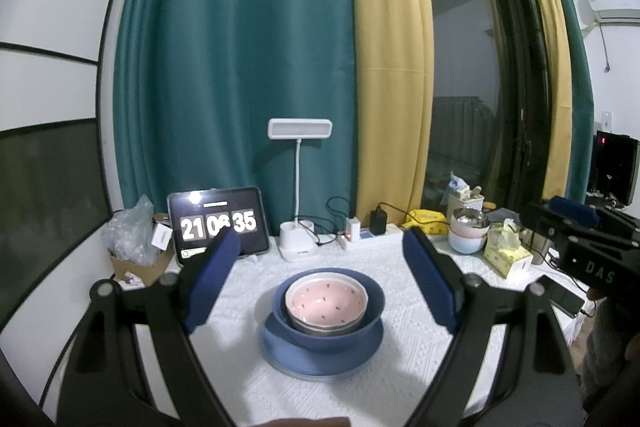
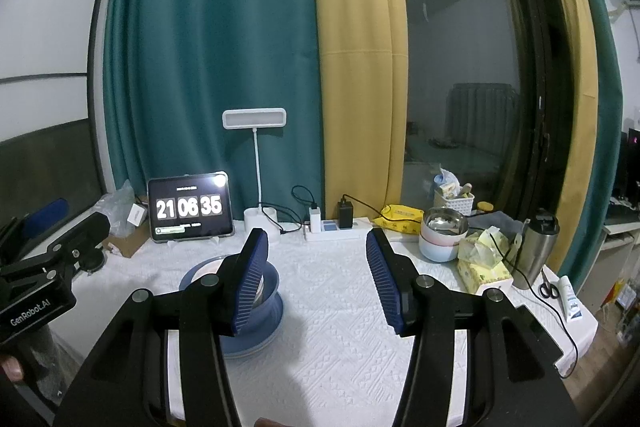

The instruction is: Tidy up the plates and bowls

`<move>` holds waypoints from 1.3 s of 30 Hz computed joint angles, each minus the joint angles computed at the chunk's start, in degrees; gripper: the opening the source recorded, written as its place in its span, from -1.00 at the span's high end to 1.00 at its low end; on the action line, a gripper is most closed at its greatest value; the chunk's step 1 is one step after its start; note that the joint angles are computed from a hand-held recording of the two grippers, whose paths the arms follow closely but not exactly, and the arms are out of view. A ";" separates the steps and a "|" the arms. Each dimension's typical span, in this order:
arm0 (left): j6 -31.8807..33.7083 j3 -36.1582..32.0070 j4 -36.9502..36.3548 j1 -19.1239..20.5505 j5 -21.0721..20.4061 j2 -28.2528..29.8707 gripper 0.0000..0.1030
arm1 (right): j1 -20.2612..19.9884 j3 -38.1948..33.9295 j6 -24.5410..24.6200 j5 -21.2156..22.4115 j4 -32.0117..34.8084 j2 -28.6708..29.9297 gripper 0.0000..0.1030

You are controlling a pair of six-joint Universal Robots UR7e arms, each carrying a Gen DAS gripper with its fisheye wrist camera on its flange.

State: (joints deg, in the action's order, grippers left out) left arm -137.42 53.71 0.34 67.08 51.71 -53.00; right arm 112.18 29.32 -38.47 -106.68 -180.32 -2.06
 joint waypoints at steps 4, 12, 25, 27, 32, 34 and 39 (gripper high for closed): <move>-0.02 0.03 -0.04 0.00 -0.02 -0.02 -0.65 | -0.09 0.40 -0.09 0.11 -0.17 -0.19 -0.05; -0.08 -0.07 0.05 0.01 0.00 0.03 -0.65 | -0.03 -0.06 -0.06 0.00 0.15 0.01 -0.05; -0.23 -0.19 0.19 0.06 -0.19 0.11 -0.66 | 0.03 0.02 -0.14 -0.11 0.06 0.00 -0.05; -0.29 -0.22 0.25 0.05 -0.18 0.12 -0.66 | 0.01 -0.09 -0.15 -0.04 0.17 0.02 -0.05; -0.30 -0.18 0.20 0.04 -0.22 0.12 -0.66 | 0.00 -0.10 -0.22 -0.07 0.21 0.02 -0.05; -0.30 -0.09 0.08 0.02 -0.30 0.14 -0.66 | 0.00 -0.06 -0.17 -0.03 0.26 -0.02 -0.06; -0.28 -0.02 0.00 0.04 -0.23 0.10 -0.65 | -0.02 0.13 -0.26 -0.04 0.09 -0.08 -0.06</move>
State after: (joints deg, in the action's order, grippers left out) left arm -137.70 53.69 0.33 67.11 51.48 -52.90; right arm 112.16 29.45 -38.74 -106.72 -180.23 -2.15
